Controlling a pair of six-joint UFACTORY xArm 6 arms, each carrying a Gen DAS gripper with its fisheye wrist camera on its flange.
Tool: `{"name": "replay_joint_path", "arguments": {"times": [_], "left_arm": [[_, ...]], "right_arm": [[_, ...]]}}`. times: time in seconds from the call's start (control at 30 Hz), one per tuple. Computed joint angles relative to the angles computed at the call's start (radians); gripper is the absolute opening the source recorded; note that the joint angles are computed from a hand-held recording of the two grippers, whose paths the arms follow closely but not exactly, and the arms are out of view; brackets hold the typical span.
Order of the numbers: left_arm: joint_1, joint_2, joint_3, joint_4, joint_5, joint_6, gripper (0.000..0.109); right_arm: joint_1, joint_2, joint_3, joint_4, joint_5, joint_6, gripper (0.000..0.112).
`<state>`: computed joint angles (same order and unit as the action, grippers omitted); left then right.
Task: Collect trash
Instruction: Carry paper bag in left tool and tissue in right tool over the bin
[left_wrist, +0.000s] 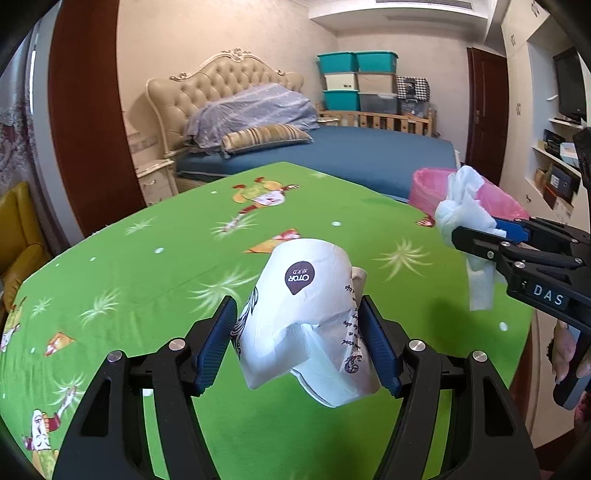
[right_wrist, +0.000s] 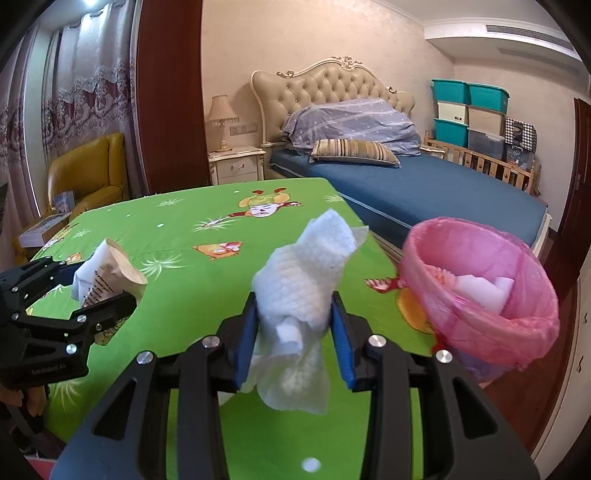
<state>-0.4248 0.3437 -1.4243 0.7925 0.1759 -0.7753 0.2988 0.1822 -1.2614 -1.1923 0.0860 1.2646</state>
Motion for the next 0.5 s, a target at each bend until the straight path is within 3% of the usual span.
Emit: {"name": "replay_joint_path", "arguments": {"times": [0.5], "left_arm": [[-0.102, 0.139, -0.207, -0.256, 0.037, 0.285, 0.065]], "right_arm": [[-0.085, -0.135, 0.142, -0.187, -0.017, 0.142, 0.037]]}}
